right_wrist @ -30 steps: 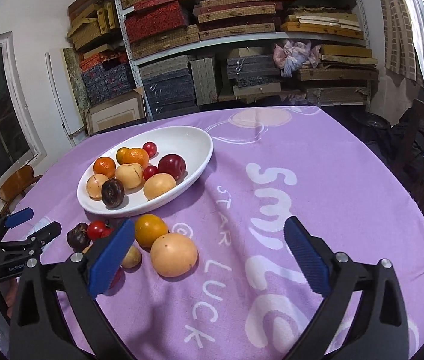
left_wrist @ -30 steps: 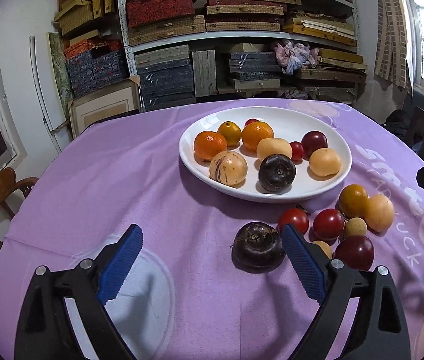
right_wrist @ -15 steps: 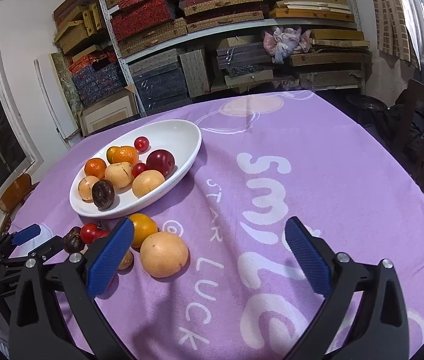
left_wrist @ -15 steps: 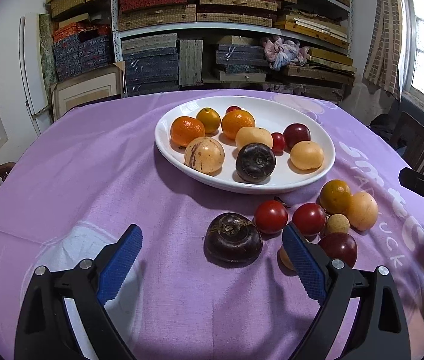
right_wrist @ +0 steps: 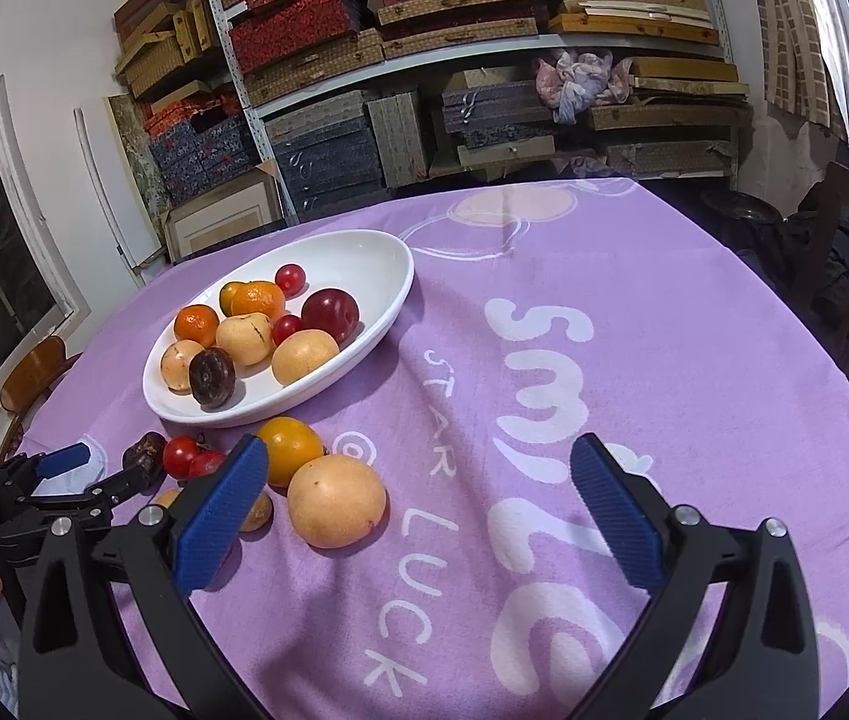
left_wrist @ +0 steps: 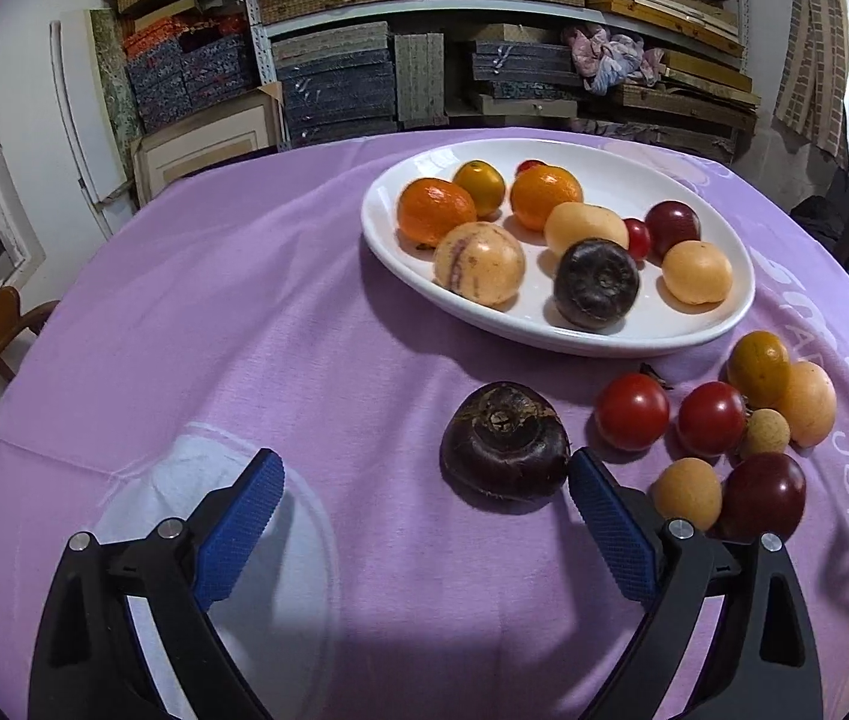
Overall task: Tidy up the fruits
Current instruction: 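Move the open left tool toward the second dark purple mangosteen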
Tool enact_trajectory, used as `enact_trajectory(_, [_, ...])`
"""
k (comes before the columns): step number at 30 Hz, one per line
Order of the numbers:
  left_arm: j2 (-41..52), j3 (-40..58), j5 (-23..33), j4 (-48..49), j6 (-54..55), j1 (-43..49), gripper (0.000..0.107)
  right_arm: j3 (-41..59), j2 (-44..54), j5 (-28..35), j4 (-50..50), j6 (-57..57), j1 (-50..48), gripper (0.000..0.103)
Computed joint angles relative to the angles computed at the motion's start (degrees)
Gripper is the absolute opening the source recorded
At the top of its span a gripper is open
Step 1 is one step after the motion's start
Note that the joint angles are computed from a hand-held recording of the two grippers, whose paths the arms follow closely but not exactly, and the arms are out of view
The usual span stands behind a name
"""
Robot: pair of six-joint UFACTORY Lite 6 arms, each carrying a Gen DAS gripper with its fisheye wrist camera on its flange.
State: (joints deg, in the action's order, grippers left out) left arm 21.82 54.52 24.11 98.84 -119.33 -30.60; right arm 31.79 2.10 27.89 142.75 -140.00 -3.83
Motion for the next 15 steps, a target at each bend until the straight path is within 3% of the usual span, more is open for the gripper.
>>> enact_trajectory(3, [-2.6,-3.1,2.4,1.4,-1.7,2.5,0.097,0.1,0.2,0.0,-0.6,0.7,0.0,0.099])
enact_trajectory(9, [-7.9,-7.5,-5.4,18.6,-18.4,7.6,0.096,-0.4,-0.3,0.2,-1.1,1.1,0.1,0.099])
enact_trajectory(13, [-2.9,-2.2,0.3,6.2,-3.7,1.4,0.096,-0.1,0.0,-0.1,-1.5,1.7,0.1,0.099])
enact_trajectory(15, [-0.1,1.3,-0.8,2.5,0.7,1.4,0.096,0.1,0.2,0.0,-1.8,2.2,-0.1,0.099])
